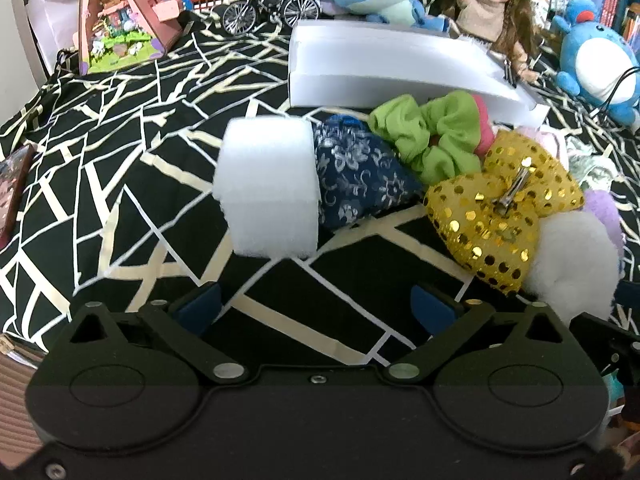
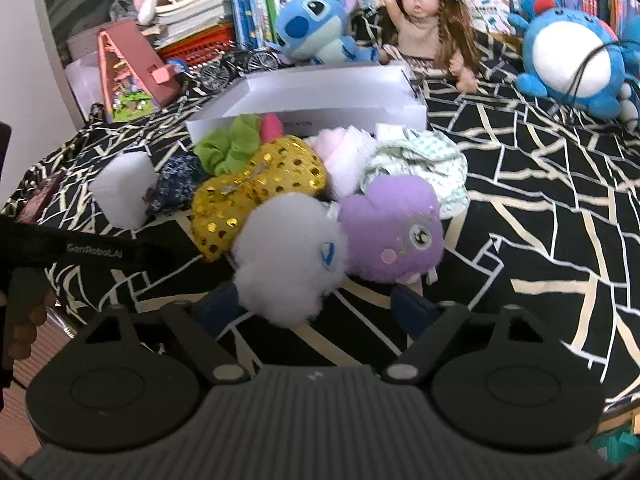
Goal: Organize soft objects
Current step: 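Grasp the white foam block with the left tool while the right tool grasps the white fluffy ball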
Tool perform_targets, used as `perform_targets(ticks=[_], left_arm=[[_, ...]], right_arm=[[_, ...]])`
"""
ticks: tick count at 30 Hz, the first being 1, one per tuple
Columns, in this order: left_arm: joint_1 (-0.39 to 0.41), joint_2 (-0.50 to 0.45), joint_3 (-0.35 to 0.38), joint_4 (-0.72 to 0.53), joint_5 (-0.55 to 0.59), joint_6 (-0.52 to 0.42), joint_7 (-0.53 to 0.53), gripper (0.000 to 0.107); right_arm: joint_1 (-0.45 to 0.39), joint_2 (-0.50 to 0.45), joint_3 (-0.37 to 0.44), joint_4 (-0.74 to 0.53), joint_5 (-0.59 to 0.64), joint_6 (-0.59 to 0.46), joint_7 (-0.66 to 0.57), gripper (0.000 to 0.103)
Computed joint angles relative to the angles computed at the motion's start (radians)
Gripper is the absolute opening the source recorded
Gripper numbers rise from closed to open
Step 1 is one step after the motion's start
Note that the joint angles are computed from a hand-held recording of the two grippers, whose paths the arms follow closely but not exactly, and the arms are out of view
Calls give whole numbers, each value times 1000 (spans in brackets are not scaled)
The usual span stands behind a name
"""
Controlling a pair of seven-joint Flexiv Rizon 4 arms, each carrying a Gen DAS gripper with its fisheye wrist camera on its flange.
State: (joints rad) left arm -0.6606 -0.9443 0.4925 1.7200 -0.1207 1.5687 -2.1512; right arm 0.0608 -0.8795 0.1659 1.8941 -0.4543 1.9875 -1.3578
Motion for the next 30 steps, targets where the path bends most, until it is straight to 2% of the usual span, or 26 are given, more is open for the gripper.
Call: perform_targets(ticks=[2,5,7,11,15,20,24,30], left_arm=[[-19,0,27,10,1,28,-10,99],[-106,-27,135,26,-20,67,-36,99],[-170,-57,214,35,-54,89,-49,99],[-232,-105,297,44,-138,102,-58,100],[-226,-121,297,51,-199,122,-35,100],[-213,-140,281,50,-263,141,10,100],[-158,-133,217,47,-294,191,57,100],[-102,-138,147,27,-348,221,131,89]], right_arm=[[4,1,-3,7,-3,25,-15,87],[36,0,-30,13,15,76,-42,85],[66,-2,-54,10,37,97,-57,84],[139,-8,-116,-6,103,106,-93,80],[217,-18,-177,-13,188,142,-152,79],[279,-25,-217,-9,250,170,-244,79],[304,-29,-226,-7,283,169,-296,79],[363,-47,-265,-21,358,174,-373,78]])
